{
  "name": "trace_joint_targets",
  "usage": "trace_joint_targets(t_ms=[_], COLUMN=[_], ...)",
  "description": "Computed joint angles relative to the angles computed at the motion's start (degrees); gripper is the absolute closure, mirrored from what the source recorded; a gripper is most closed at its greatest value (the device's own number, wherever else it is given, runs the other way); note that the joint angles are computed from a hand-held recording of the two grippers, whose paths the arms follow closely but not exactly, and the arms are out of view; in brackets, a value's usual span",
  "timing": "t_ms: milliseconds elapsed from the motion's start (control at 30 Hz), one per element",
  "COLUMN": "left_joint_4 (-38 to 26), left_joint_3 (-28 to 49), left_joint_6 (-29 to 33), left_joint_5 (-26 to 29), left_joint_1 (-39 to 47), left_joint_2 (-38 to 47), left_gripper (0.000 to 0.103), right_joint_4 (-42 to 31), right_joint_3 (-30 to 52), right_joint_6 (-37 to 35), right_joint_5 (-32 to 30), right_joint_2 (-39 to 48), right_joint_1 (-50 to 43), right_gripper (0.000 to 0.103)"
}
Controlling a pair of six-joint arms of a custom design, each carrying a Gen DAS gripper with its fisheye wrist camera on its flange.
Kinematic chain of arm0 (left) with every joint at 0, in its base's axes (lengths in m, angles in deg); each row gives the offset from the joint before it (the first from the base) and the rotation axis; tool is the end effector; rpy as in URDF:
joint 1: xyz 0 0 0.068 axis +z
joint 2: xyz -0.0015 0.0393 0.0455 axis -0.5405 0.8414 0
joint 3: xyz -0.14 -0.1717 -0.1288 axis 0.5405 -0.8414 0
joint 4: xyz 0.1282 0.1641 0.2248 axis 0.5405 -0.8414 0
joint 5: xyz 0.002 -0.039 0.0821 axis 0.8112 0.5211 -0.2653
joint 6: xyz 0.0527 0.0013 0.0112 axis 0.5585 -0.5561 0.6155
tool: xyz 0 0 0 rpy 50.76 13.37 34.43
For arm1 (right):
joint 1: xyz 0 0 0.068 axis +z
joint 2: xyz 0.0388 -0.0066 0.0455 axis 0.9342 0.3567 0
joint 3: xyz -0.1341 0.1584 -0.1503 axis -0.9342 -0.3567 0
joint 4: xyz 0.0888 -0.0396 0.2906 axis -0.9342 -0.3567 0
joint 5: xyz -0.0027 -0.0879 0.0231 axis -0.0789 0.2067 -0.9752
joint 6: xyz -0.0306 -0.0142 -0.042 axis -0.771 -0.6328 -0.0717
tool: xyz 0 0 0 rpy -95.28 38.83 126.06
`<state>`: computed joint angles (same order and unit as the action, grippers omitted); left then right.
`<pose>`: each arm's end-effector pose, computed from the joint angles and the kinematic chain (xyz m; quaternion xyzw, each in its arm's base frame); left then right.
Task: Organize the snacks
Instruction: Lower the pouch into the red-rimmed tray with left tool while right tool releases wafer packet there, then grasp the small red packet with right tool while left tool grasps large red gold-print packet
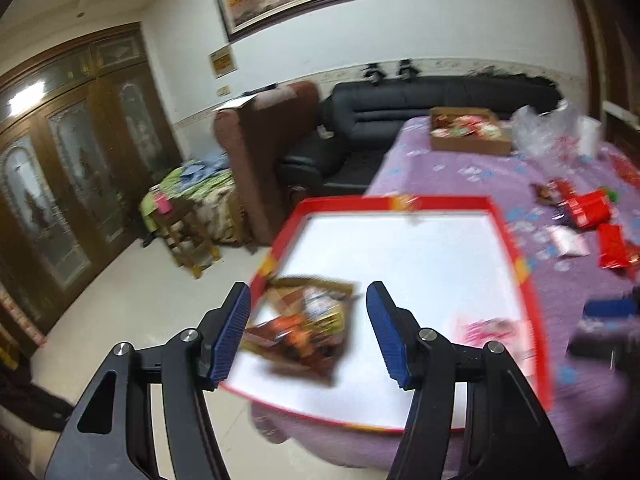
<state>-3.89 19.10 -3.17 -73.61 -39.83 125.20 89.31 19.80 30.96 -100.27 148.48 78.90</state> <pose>0.2842 -0.0213 0.0469 -0.0427 0.8741 0.1488 0.4604 0.3486 0.0779 0.0258 -0.2221 0.8918 0.2433 0.3100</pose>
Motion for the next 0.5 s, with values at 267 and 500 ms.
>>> trace_joint_targets(t_ms=[267, 500], left_joint_4=[-8.53, -17.23], left_joint_3=[13.18, 29.20], left_joint_6=[1.22, 2.88], left_joint_5=[0.19, -0.75], left_joint_1=[-15.68, -23.62], left_joint_2=[6.99, 19.25], left_gripper=[0.021, 0.021], right_joint_4=[2.43, -6.06], right_joint_3=[1.30, 13.44], right_joint_6=[4.60, 9.47], right_joint_5=[3.84, 0.26], right_joint_2=[-0.60, 10.60], right_joint_1=[-23.24, -31.76], right_gripper=[0.025, 0.025])
